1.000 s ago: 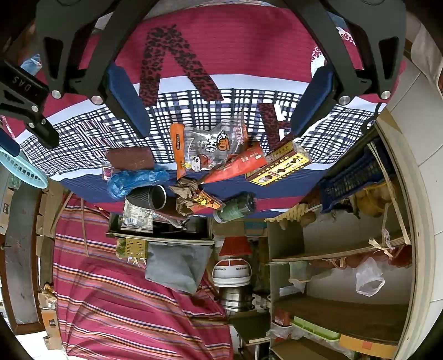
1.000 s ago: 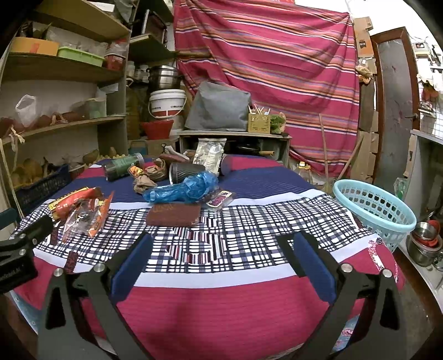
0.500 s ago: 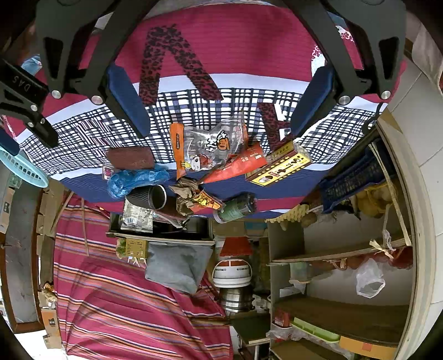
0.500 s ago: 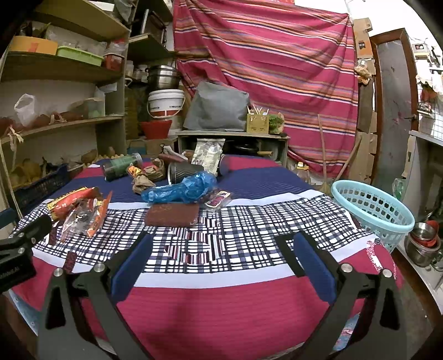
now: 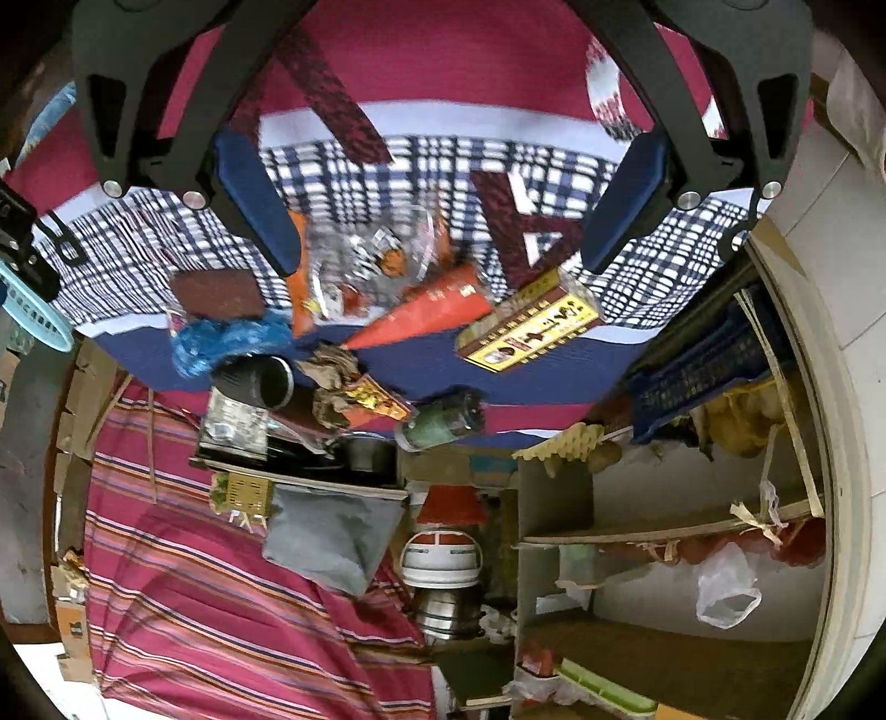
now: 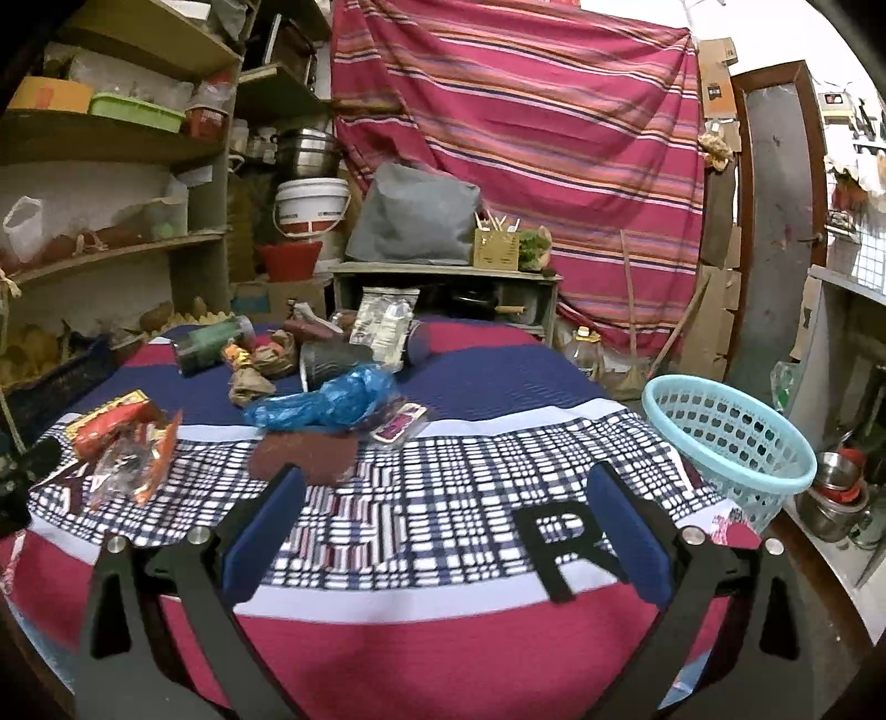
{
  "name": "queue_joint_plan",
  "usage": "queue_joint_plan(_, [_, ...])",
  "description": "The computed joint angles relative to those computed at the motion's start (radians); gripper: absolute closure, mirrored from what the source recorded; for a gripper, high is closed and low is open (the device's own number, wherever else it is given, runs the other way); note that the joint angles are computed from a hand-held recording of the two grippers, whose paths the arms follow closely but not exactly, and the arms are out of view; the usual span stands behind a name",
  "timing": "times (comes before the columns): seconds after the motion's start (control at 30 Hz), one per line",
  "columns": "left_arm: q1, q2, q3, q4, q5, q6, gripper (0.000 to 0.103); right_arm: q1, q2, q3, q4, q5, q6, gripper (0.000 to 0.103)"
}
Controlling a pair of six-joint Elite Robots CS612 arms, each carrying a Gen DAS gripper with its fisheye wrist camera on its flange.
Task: Collect trash
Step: 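Grasp the red snack wrapper with the left tool while the right tool grasps the blue plastic bag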
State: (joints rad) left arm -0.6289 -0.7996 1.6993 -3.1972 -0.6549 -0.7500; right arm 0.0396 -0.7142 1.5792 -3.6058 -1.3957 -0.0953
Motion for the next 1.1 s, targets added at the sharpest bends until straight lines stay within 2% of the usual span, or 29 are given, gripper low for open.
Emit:
queue_joint_plan(0.17, [0.031,0.007,-0.037,0.047,-0.035,0.026,0.005,-0.001,0.016,-0.044,0.045,0.011,0.012,0.004])
queue_joint_plan(0.4, [0.063,0.031,-0.1,0.13,-0.063,0.107,0.005,0.012,0.041,-0.106,0.142,0.005,-0.022,0.004])
queue_joint_plan(0.5, [0.079,0.035,-0.107,0.132,-0.099,0.114,0.005,0.014,0.05,-0.11,0.152,-0.001,-0.02,0.004])
queue_joint_plan(0.63, [0.105,0.036,-0.109,0.128,-0.184,0.103,0.006,0.017,0.058,-0.123,0.177,-0.012,-0.026,0.004])
queue_joint_plan(0.77, [0.117,0.038,-0.113,0.117,-0.243,0.12,0.02,0.024,0.062,-0.13,0.201,-0.053,-0.044,0.004])
queue_joint_plan(0.93, [0.117,0.046,-0.122,0.105,-0.278,0.17,0.038,0.02,0.061,-0.127,0.196,-0.038,-0.036,0.004])
queue_joint_plan(1.0, [0.116,0.048,-0.124,0.101,-0.287,0.184,0.052,0.019,0.061,-0.127,0.194,-0.035,-0.035,0.004])
queue_joint_plan(1.1, [0.115,0.049,-0.122,0.092,-0.295,0.199,0.061,0.019,0.061,-0.125,0.189,-0.034,-0.037,0.004])
